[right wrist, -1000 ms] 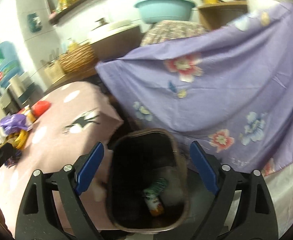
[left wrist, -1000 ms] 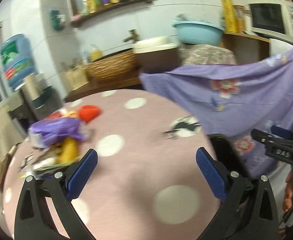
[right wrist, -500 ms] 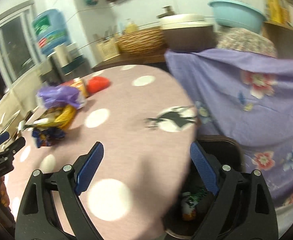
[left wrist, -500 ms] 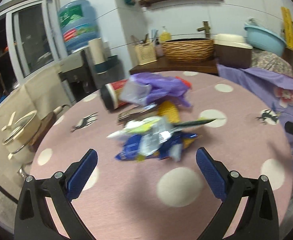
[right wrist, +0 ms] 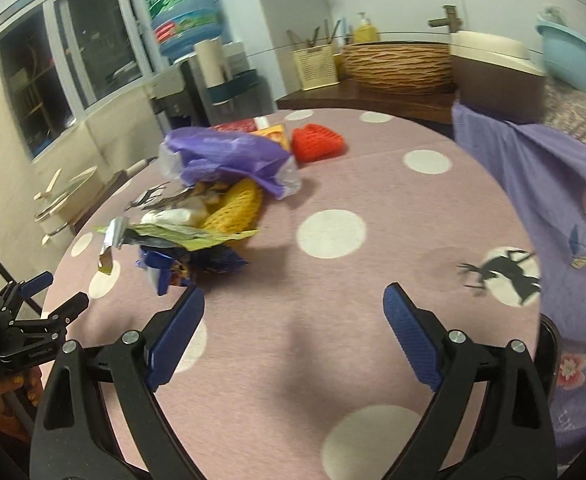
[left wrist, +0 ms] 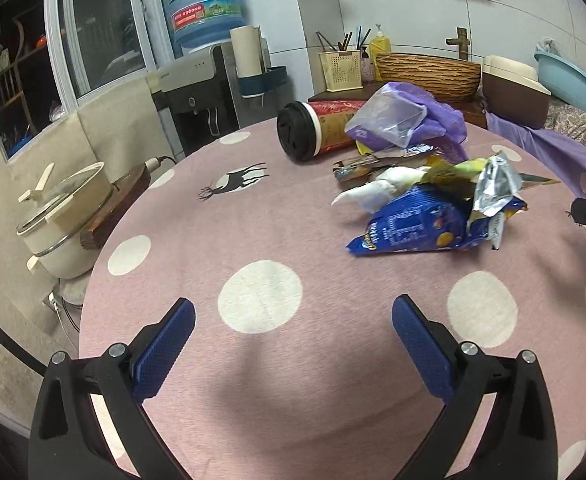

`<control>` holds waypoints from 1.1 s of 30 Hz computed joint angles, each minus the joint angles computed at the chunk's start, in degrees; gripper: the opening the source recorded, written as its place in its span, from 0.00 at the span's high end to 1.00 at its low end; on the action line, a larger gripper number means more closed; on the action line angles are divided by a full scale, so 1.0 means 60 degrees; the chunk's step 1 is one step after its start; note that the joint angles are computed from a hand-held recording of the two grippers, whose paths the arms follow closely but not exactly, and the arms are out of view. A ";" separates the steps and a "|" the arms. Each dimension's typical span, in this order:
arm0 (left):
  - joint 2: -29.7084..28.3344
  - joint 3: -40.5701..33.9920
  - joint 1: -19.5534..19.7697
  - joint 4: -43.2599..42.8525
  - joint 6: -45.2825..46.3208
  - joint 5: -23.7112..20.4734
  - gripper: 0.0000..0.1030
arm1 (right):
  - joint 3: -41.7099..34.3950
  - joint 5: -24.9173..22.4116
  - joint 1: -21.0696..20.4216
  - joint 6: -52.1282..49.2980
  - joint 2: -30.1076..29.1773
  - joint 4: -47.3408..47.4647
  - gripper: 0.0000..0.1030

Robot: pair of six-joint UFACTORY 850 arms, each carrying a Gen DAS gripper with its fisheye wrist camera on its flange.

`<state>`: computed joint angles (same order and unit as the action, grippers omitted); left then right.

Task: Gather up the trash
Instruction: 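Move both tools back over the trash pile on the table, then grasp the yellow biscuit bag with the right tool while the left tool grasps the blue snack bag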

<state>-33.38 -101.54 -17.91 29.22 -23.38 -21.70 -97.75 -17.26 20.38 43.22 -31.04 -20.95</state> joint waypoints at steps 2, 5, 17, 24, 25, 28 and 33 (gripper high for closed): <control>-0.0077 -0.0127 0.0080 -0.0432 0.0415 -0.0044 0.05 | -0.0616 -0.0313 0.0070 -0.0791 -0.0395 0.0592 0.13; -0.0126 -0.0234 0.0221 -0.1745 0.1513 0.0053 0.05 | -0.1218 -0.0520 0.0198 -0.1801 -0.0752 0.1182 0.13; -0.0218 -0.0423 0.0489 -0.4585 0.3771 0.0007 0.05 | -0.2645 -0.0949 0.0971 -0.1353 -0.1524 -0.2491 0.17; -0.0365 -0.0631 0.0473 -0.5425 0.4553 -0.0143 0.05 | -0.3572 -0.1856 0.1165 -0.2605 -0.2200 -0.3282 0.40; -0.0398 -0.0681 0.0481 -0.5530 0.4650 -0.0176 0.05 | -0.3576 -0.1887 0.1170 -0.2607 -0.2214 -0.3361 0.48; -0.0520 -0.0876 0.0458 -0.5808 0.4915 -0.0309 0.06 | -0.3884 -0.2035 0.1079 -0.3254 -0.2403 -0.2489 0.79; -0.0646 -0.1088 0.0388 -0.5983 0.5232 -0.0436 0.08 | -0.3267 -0.1422 0.1028 -0.2989 -0.1990 -0.2278 0.92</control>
<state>-37.26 -108.06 -15.58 -6.68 8.01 -24.32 -117.35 -25.79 26.55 25.29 -42.98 -34.62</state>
